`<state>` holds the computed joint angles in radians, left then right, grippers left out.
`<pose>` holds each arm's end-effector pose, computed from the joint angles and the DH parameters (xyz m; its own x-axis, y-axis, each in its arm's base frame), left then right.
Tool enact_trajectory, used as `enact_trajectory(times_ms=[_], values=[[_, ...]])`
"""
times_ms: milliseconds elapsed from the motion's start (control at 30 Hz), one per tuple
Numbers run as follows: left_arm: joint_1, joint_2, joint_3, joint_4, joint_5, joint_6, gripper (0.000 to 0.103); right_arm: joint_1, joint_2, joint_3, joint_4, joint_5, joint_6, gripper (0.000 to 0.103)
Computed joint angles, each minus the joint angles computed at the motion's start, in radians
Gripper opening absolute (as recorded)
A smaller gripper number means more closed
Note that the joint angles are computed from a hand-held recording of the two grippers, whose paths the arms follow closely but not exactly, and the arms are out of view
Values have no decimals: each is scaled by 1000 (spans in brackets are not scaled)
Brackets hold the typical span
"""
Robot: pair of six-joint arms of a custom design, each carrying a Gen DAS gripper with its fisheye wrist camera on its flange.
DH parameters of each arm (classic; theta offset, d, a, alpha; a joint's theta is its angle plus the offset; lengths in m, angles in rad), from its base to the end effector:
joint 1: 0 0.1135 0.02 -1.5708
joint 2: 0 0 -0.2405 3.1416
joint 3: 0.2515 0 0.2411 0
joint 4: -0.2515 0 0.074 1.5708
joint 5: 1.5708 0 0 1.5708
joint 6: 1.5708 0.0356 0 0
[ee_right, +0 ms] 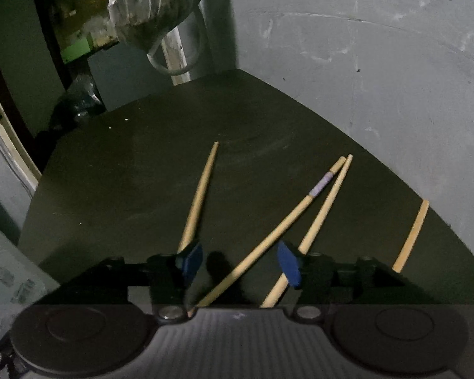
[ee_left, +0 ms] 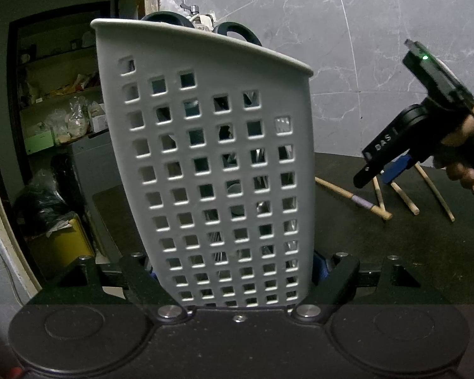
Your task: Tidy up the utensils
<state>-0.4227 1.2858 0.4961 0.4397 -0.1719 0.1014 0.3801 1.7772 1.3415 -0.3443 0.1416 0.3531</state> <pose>0.2413 -0.1019 0.1833 -0.2850 0.2376 -0.9286 0.2880 0.9453 0.1534 0.3584 0.1378 0.2279 -0.7076 0.0860 -0.7014 -0.0314 0.9878 0.1527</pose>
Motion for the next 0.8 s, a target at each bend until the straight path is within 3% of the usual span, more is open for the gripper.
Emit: enact_trajectory(times_ms=[167,267,400,800], values=[[0,-1,-1,0,1,-1,83,-2,62,61,1,13,-17,60],[1,-1,-2,0,1,0,83,4,90,68,43,60,-47,24],[-1,0,-1,2,0,-1,83,-2,127,100,68,50,-62,9],[15,5,-11,19,23,0,83,57,206,208,56,-37,-58,7]])
